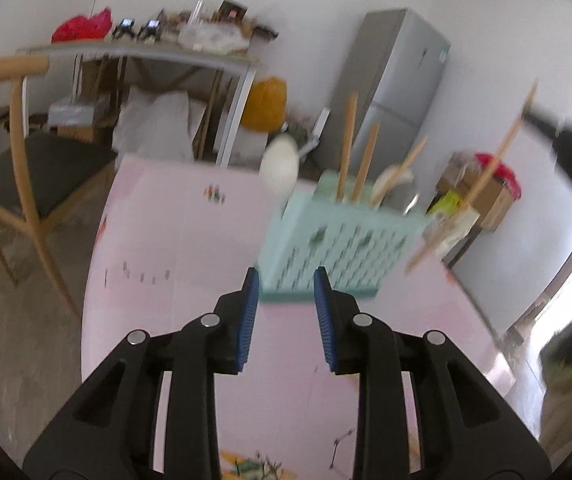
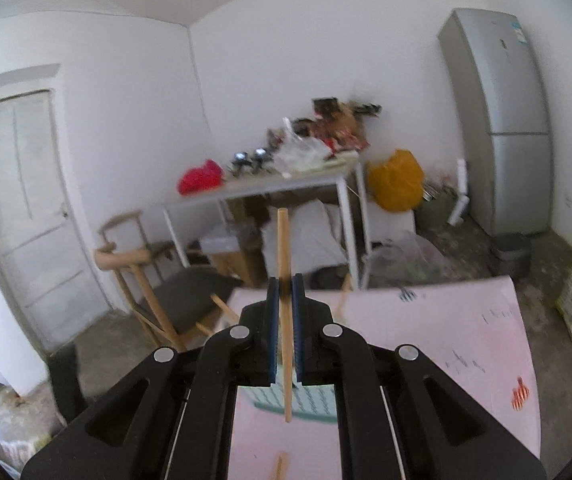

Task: Organize utensils
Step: 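Lower the chopstick into the holder and open the right gripper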

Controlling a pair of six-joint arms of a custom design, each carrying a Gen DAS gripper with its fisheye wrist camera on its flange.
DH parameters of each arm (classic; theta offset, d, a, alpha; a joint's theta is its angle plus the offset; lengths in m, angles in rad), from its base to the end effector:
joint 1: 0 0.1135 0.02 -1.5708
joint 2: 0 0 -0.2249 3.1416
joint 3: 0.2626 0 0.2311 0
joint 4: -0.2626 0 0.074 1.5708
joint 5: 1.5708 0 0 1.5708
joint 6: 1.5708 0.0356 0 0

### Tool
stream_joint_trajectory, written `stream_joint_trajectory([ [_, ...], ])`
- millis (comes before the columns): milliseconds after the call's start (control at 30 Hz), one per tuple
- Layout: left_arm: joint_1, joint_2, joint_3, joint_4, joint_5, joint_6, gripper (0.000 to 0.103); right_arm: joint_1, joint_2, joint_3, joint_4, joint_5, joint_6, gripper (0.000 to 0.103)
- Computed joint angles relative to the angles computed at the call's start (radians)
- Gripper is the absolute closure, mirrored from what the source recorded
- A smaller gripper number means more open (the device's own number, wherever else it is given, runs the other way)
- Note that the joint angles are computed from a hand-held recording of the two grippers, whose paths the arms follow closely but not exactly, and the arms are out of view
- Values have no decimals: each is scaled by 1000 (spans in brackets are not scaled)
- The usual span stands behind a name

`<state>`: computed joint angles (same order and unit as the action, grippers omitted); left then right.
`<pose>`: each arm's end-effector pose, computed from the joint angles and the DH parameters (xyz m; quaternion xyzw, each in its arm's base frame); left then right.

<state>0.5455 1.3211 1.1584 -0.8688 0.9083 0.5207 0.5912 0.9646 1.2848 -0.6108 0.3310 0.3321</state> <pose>0.2228 0.1024 0.2722 0.1061 0.8675 -0.2425 0.4211 0.1625 0.0952 0.3947 -0.0046 0.7972 0.1441 0.5863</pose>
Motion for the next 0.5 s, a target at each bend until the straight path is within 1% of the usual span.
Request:
stream_joint_trajectory([
  [167, -19, 1, -69, 8, -88, 34, 76, -11, 108, 129, 36, -22, -66, 97],
  [367, -31, -23, -111, 20, -114, 60, 76, -21, 257, 255, 73, -3, -135, 97],
  [400, -49, -38, -117, 27, -129, 41, 76, -32, 277, 266, 80, -9, -141, 97],
  [433, -52, -43, -120, 28, -135, 39, 76, -34, 302, 277, 88, 1, -151, 97],
  [500, -56, -45, -124, 31, -146, 32, 76, -50, 342, 284, 108, -13, -158, 97],
])
